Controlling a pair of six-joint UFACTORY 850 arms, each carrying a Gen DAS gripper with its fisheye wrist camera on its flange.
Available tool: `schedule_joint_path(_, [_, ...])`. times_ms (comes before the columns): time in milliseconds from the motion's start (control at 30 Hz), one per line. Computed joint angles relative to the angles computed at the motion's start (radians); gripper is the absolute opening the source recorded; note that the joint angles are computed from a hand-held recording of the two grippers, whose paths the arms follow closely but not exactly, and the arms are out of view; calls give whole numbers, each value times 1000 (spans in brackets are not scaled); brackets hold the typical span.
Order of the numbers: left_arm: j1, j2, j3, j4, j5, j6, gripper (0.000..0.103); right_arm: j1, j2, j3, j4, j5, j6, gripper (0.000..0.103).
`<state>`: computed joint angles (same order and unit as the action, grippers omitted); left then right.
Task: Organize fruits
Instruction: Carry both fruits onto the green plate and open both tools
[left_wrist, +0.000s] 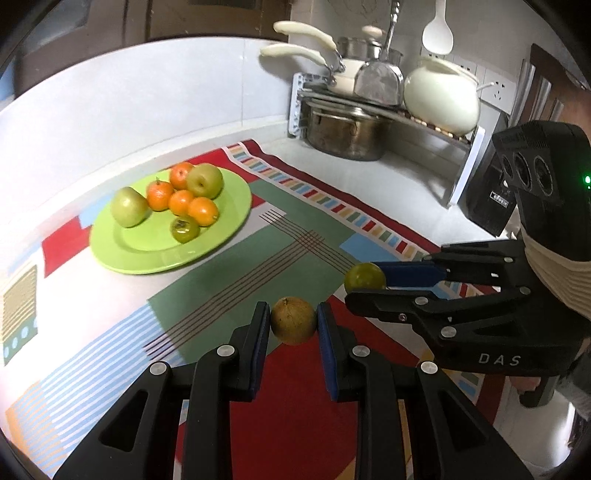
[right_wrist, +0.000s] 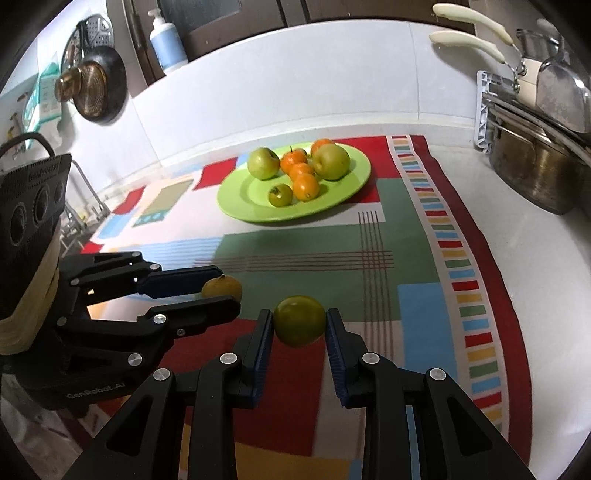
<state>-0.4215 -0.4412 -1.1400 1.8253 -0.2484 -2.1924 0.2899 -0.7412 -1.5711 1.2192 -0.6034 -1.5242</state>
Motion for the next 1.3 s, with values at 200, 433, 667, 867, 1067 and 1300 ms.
schedule_joint_path(200, [-10, 58, 54, 32, -41, -44, 26, 12, 55, 69, 72, 11, -35, 30])
schedule_joint_path(433, [-12, 133, 126, 59, -86, -90, 26, 37, 111, 131, 156, 41, -101, 30])
schedule_joint_path(667, [-3, 204, 185, 101, -130, -119, 26, 68, 164, 180, 274, 89, -181, 30])
schedule_joint_path(867, [19, 248, 210, 139, -146, -129, 26, 92, 199, 208, 392, 132, -249, 30])
schedule_joint_path(1067, [51, 273, 222, 240, -144, -190, 26, 121, 215, 211, 501, 176, -313, 30])
schedule_joint_path(1300, [96, 282, 204, 339, -140, -229, 26, 151, 218, 195, 640, 200, -419, 30])
